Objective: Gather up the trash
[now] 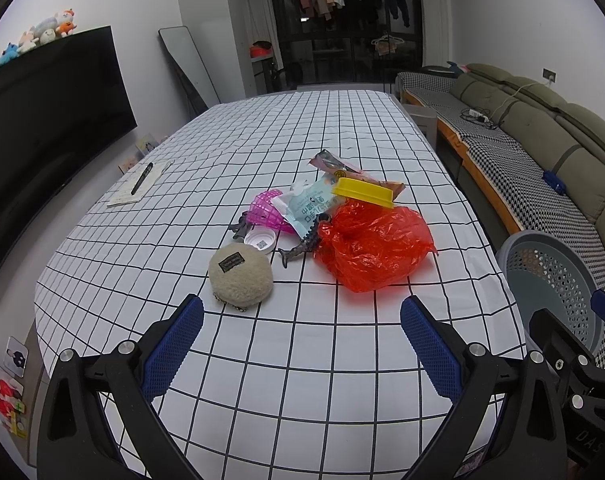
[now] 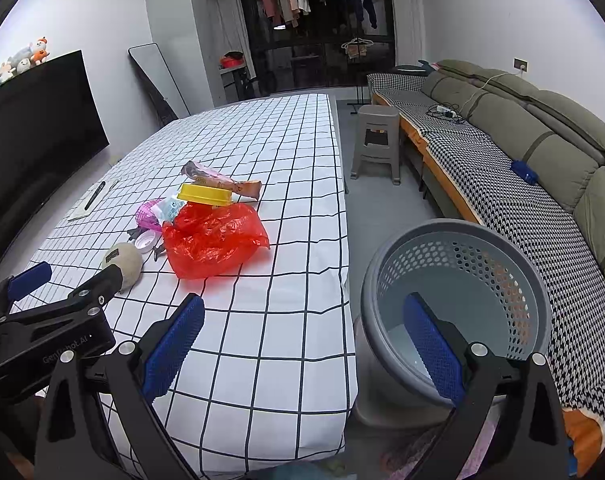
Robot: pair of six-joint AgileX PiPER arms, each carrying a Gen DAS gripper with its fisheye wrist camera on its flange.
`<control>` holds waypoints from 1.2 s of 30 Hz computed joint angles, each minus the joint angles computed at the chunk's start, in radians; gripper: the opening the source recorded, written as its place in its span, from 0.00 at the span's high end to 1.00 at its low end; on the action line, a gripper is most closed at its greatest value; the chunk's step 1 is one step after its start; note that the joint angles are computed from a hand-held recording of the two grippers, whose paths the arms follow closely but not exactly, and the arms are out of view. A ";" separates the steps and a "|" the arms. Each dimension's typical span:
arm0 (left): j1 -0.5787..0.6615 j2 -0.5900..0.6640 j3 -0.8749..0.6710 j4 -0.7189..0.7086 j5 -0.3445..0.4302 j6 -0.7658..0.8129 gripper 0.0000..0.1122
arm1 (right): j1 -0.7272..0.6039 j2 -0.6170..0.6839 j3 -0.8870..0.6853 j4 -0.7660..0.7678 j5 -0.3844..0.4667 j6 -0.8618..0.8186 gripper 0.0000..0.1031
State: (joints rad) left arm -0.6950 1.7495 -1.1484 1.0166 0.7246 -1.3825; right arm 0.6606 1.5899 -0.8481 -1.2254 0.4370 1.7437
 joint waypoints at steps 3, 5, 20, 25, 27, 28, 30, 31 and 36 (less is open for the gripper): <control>0.000 0.001 -0.001 0.000 0.001 0.000 0.14 | -0.001 -0.001 0.000 0.002 -0.002 -0.001 0.08; 0.001 0.001 -0.002 -0.001 0.001 0.001 0.14 | -0.002 -0.002 0.001 0.000 -0.004 0.002 0.08; 0.014 -0.001 0.000 0.001 -0.002 0.000 0.14 | -0.011 0.000 -0.001 -0.008 -0.017 0.002 0.08; 0.038 -0.008 0.015 -0.006 -0.015 0.007 0.14 | -0.037 0.011 0.009 -0.056 -0.083 0.052 0.08; 0.052 -0.012 0.028 -0.010 -0.014 0.007 0.14 | -0.052 0.028 0.005 -0.061 -0.120 0.053 0.08; 0.061 -0.013 0.037 -0.008 -0.013 0.005 0.14 | -0.062 0.042 -0.001 -0.055 -0.144 0.045 0.08; 0.082 -0.015 0.055 0.000 -0.012 -0.004 0.14 | -0.074 0.068 -0.015 -0.035 -0.182 0.020 0.08; 0.094 -0.014 0.063 0.005 -0.009 -0.010 0.14 | -0.078 0.087 -0.027 -0.028 -0.198 0.007 0.08; 0.175 -0.009 0.104 0.006 -0.030 -0.015 0.14 | -0.100 0.156 -0.080 -0.007 -0.269 -0.045 0.08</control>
